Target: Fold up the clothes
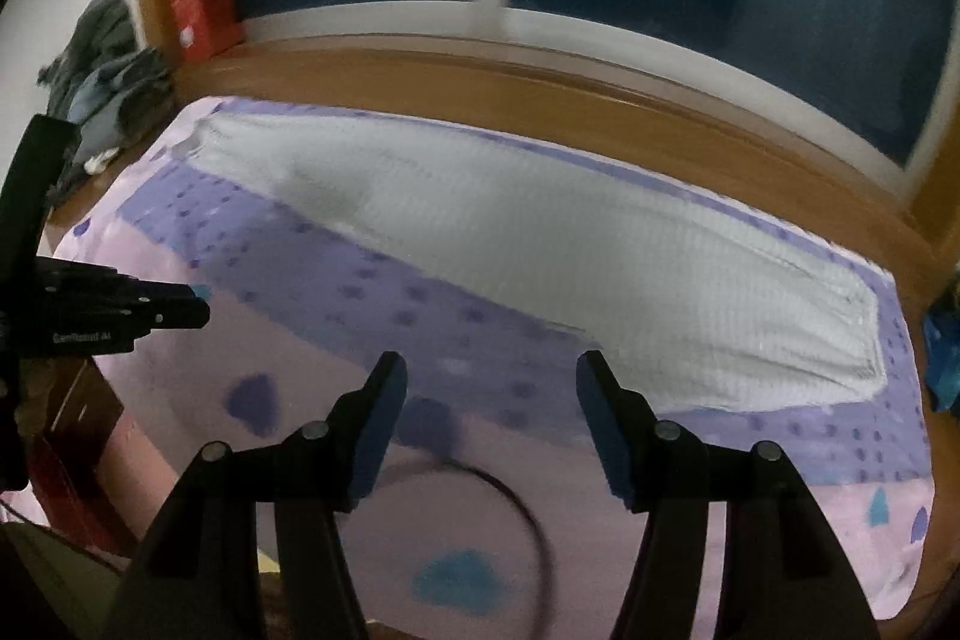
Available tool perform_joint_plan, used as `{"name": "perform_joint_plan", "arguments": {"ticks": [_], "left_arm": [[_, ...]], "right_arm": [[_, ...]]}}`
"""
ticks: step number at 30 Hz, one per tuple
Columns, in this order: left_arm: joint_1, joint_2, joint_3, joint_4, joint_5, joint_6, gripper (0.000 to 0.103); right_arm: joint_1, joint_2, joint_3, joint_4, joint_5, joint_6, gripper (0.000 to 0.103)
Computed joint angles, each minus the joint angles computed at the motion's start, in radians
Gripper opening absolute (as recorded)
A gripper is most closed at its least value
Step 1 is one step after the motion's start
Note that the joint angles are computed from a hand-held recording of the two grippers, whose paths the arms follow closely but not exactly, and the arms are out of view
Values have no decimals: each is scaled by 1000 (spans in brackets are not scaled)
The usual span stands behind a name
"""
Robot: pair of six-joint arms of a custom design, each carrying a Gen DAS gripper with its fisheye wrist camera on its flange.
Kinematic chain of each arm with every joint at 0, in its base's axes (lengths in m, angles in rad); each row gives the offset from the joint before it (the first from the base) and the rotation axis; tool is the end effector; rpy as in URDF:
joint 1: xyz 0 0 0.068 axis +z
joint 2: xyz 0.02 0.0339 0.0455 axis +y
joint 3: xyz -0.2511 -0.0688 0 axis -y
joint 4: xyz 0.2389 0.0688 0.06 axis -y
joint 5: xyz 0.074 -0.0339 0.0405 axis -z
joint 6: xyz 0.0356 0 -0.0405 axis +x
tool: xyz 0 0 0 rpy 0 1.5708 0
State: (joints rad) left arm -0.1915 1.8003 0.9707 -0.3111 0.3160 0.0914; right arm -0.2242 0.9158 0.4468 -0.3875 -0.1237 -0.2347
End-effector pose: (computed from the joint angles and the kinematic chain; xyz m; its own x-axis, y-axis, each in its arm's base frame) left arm 0.3196 -0.0732 0.1243 -0.8605 0.2552 -0.4410 0.3883 0.8889 -0.2432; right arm 0.1754 -0.0355 0.1756 -0.7494 -0.0658 -0.6588 -0.0334 0.9975 -0.0617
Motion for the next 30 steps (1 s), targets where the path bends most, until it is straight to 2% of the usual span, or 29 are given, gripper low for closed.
{"name": "perform_joint_plan", "arguments": {"ticks": [3,6,12,23,27,30], "left_arm": [[109,-31,-32,-12,34,84,24],[210,-47,-42,-37,83,136,24],[324,-47,-34,-58,132,184,24],[354,-8,35,-105,124,206,24],[322,40,96,-140,141,206,24],[281,69,132,-159,146,215,24]], "right_arm": [[274,2,-4,9,163,192,60],[506,86,33,26,300,356,60],[708,231,138,18,403,470,60],[702,384,229,51,371,478,60],[641,337,221,-5,349,491,61],[572,236,190,-94,342,505,62]]}}
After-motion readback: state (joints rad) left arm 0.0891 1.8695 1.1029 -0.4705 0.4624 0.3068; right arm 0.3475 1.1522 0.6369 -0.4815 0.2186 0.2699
